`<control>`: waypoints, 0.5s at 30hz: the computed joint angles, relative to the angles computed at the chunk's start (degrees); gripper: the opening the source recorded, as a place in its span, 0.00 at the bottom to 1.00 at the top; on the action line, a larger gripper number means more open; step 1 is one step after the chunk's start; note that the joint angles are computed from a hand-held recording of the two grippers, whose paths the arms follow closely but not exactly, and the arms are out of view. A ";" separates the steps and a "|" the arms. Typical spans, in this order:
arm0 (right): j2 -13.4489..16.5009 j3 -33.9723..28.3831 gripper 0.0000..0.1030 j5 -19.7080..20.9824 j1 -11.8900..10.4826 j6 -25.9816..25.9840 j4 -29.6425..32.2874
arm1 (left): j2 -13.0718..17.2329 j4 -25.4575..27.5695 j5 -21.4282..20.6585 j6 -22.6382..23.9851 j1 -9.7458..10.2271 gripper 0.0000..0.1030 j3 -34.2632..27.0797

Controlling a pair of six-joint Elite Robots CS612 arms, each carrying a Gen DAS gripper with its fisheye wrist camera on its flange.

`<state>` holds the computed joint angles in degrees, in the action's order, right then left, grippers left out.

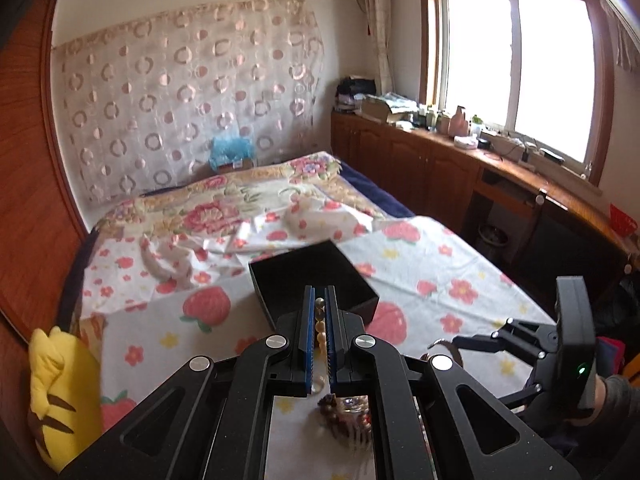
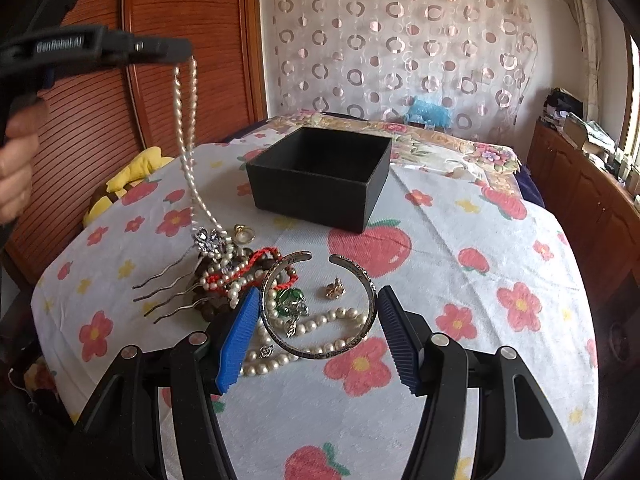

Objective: Organize jewelry
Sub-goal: 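Lower the bangle and pearl necklace into the black box, opening both tools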

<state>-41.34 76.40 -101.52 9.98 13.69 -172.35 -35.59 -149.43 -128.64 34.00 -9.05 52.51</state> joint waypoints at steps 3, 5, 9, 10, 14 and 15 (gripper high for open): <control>-0.25 0.07 0.61 -0.24 -0.07 -0.32 -0.36 | -0.25 -1.60 -1.25 -1.01 0.05 0.04 -0.17; -0.37 0.07 0.61 -0.46 -0.05 -0.49 -0.50 | -0.44 -2.38 -2.30 -1.67 0.12 0.04 -0.25; -0.45 -0.18 0.61 -0.61 -0.07 -0.85 -0.48 | -1.04 -5.01 -2.96 -2.58 0.13 0.04 0.28; -0.42 -0.30 0.61 -0.60 -0.07 -0.94 -0.44 | -0.99 -5.59 -2.90 -2.92 0.11 0.04 0.13; -0.01 -1.29 0.61 -0.68 -0.15 -1.80 0.10 | -0.43 -6.53 -2.18 -4.23 0.06 0.04 -1.15; 0.17 -1.69 0.61 -0.71 -0.21 -2.22 0.27 | -0.07 -6.35 -2.07 -4.62 0.07 0.04 -1.89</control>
<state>-41.17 74.71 -102.23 9.78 11.47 -172.08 -35.66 -155.77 -130.71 29.38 -8.98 50.62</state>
